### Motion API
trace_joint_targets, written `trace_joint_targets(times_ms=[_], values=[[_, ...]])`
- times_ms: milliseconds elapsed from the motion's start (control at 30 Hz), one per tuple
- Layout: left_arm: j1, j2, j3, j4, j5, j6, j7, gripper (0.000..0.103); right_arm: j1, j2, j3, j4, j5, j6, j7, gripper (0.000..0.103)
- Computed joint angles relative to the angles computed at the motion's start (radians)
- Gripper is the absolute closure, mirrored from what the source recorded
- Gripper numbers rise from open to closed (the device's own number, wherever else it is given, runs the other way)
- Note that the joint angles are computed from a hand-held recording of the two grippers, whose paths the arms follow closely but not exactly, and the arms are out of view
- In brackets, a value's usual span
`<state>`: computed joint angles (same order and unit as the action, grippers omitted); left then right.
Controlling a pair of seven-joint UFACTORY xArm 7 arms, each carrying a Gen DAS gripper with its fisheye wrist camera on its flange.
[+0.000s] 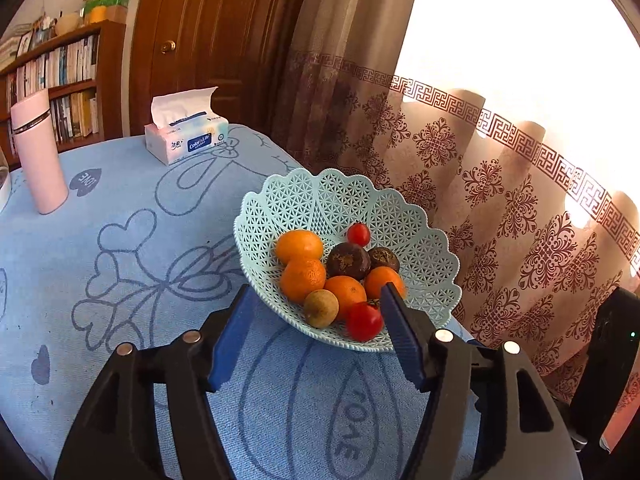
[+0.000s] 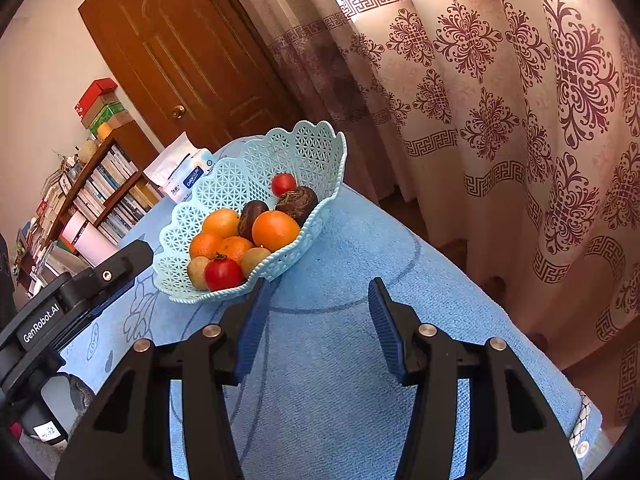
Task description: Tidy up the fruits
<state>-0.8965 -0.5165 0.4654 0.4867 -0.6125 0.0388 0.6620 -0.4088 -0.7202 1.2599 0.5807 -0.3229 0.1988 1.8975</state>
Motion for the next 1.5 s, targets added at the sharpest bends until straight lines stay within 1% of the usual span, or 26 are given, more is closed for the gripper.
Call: trace_joint_targets(times_ms=[100, 233, 267, 300, 333, 400, 433, 467, 567, 633, 667, 733, 767, 833, 900, 967, 1167, 1367, 1433, 1500], values=[[0.031, -0.003, -0.009, -0.012, 0.011, -0.023, -0.017, 0.033, 0.001, 0.001, 0.0, 0.004, 0.0, 0.013, 0.0, 0.045], [0.069, -0.005, -0.016, -0.03, 0.053, -0.052, -0.063, 0.03, 0.003, 0.011, 0.002, 0.015, -0.005, 0.039, -0.003, 0.045], [0.075, -0.005, -0.017, -0.034, 0.065, -0.057, -0.075, 0.024, 0.002, 0.015, 0.003, 0.018, -0.007, 0.045, -0.005, 0.045], [0.075, -0.008, -0.014, -0.039, 0.077, -0.066, -0.084, 0.021, 0.001, 0.019, 0.003, 0.022, -0.008, 0.052, -0.006, 0.045], [0.078, -0.008, -0.015, -0.045, 0.09, -0.079, -0.094, 0.018, 0.0, 0.023, 0.004, 0.026, -0.01, 0.058, -0.007, 0.045], [0.102, -0.004, -0.034, -0.054, 0.12, -0.095, -0.118, 0.018, -0.001, 0.03, 0.006, 0.032, -0.014, 0.071, -0.008, 0.045], [0.114, -0.001, -0.044, -0.056, 0.135, -0.1, -0.13, 0.015, -0.001, 0.034, 0.007, 0.035, -0.016, 0.077, -0.009, 0.045], [0.115, -0.003, -0.042, -0.06, 0.149, -0.105, -0.138, 0.01, -0.002, 0.038, 0.007, 0.038, -0.018, 0.082, -0.01, 0.045], [0.111, -0.014, -0.027, -0.072, 0.185, -0.118, -0.162, 0.01, -0.005, 0.047, 0.01, 0.045, -0.025, 0.096, -0.011, 0.042], [0.119, -0.019, -0.026, -0.077, 0.209, -0.118, -0.182, 0.01, -0.009, 0.051, 0.013, 0.053, -0.03, 0.107, -0.013, 0.038], [0.126, -0.02, -0.029, -0.079, 0.221, -0.121, -0.194, 0.01, -0.009, 0.053, 0.014, 0.055, -0.032, 0.112, -0.015, 0.038], [0.16, -0.014, -0.057, -0.084, 0.245, -0.132, -0.226, 0.009, -0.012, 0.06, 0.016, 0.061, -0.036, 0.12, -0.019, 0.037], [0.187, -0.007, -0.081, -0.086, 0.257, -0.139, -0.244, 0.006, -0.013, 0.063, 0.016, 0.063, -0.038, 0.125, -0.02, 0.037], [0.24, 0.003, -0.131, -0.096, 0.284, -0.161, -0.274, 0.005, -0.013, 0.066, 0.017, 0.067, -0.041, 0.133, -0.021, 0.036], [0.259, 0.0, -0.145, -0.104, 0.313, -0.171, -0.291, 0.005, -0.011, 0.069, 0.017, 0.069, -0.043, 0.14, -0.022, 0.033], [0.251, -0.011, -0.127, -0.108, 0.34, -0.169, -0.303, 0.005, -0.008, 0.068, 0.014, 0.07, -0.045, 0.145, -0.019, 0.03], [0.239, -0.039, -0.092, -0.121, 0.413, -0.172, -0.354, 0.005, -0.002, 0.082, 0.016, 0.082, -0.053, 0.17, -0.019, 0.029], [0.259, -0.049, -0.098, -0.13, 0.47, -0.185, -0.399, 0.005, 0.008, 0.096, 0.012, 0.089, -0.061, 0.183, -0.019, 0.028], [0.262, -0.054, -0.099, -0.135, 0.488, -0.188, -0.408, 0.005, 0.019, 0.096, 0.004, 0.087, -0.064, 0.185, -0.017, 0.023], [0.268, -0.06, -0.101, -0.138, 0.501, -0.186, -0.416, 0.005, 0.032, 0.093, -0.005, 0.087, -0.068, 0.196, -0.014, 0.02]])
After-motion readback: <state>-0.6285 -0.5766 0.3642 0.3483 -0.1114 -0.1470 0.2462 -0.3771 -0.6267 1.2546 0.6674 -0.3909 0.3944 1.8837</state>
